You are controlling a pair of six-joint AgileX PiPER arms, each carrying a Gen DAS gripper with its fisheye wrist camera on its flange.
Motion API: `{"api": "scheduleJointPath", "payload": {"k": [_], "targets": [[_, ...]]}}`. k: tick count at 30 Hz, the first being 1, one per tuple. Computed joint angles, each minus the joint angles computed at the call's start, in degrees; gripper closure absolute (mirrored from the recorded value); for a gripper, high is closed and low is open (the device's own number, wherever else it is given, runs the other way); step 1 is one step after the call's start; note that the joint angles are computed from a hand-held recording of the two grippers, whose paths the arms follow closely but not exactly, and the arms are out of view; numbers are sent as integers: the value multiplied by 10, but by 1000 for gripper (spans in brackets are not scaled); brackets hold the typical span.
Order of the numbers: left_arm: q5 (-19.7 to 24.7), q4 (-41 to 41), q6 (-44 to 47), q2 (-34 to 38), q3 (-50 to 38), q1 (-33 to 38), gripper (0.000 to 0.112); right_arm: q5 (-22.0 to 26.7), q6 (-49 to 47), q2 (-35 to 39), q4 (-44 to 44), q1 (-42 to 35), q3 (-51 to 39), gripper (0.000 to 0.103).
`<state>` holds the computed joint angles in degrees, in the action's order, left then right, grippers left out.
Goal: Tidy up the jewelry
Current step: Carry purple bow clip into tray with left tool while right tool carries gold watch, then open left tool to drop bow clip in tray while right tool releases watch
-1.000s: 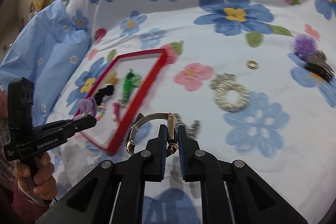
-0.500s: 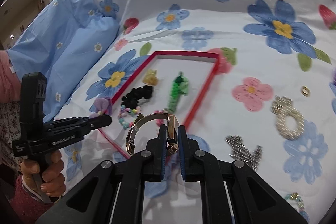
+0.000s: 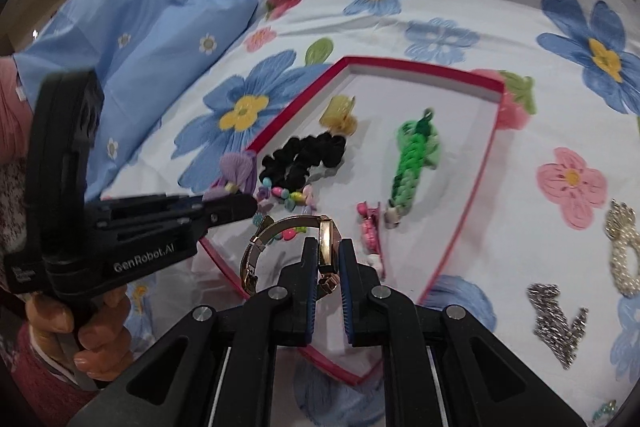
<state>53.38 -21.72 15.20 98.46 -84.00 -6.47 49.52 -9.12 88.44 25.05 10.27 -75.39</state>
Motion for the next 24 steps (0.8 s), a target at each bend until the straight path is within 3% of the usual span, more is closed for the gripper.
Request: {"api": "scheduleJointPath", "payload": {"k": [7, 24], "targets": [[9, -8, 10, 32, -10, 6, 102, -8, 17, 22, -43, 13, -4, 93], [12, -14, 4, 40, -16, 10, 88, 7, -14, 41, 6, -3, -7, 88]]}}
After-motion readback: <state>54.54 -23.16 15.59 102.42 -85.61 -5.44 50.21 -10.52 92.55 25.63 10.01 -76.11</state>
